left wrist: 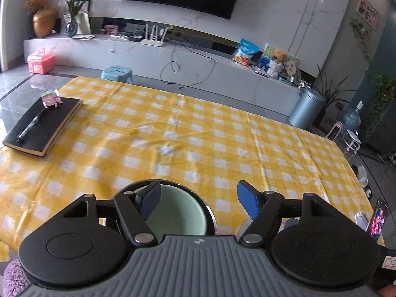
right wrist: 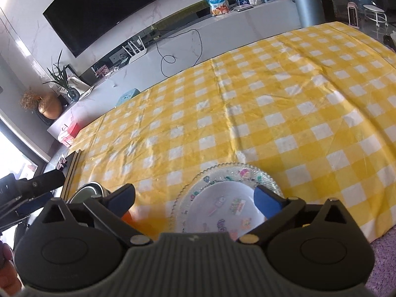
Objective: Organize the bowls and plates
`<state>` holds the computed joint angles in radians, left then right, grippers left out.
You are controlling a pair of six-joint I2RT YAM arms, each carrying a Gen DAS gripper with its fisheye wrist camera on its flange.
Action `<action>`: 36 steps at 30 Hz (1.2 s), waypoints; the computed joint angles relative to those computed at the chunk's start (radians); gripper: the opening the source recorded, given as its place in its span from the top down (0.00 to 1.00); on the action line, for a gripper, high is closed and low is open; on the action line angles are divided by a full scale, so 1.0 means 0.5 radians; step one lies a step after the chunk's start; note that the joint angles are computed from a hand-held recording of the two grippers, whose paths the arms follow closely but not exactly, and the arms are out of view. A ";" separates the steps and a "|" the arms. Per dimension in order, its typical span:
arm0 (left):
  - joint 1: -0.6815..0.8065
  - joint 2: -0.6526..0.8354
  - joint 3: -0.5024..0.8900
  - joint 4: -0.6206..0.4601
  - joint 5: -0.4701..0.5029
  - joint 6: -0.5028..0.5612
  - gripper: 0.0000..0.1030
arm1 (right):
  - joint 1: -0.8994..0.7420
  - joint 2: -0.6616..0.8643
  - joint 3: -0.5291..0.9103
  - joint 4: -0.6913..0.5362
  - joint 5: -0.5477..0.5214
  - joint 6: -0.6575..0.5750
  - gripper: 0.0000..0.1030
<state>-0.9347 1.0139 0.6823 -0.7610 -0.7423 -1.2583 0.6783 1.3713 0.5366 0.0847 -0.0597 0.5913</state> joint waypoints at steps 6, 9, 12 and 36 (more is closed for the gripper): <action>0.191 -0.289 -0.145 -0.266 0.066 -0.178 0.19 | 0.127 0.169 0.187 -0.029 -0.150 0.088 0.03; 0.302 -0.400 -0.229 -0.265 0.171 -0.150 0.19 | 0.228 0.293 0.333 -0.105 -0.156 0.080 0.03; 0.424 -0.512 -0.335 -0.185 0.317 -0.080 0.19 | 0.311 0.419 0.465 -0.174 -0.142 0.086 0.06; 1.281 -0.845 -0.886 0.405 1.329 0.233 0.43 | 0.318 1.087 0.900 -0.191 -0.581 0.460 0.42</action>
<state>-0.2940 0.5916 0.2391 -0.5585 -0.0777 -1.1416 0.8374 1.9147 0.9865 -0.0106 -0.3500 0.8215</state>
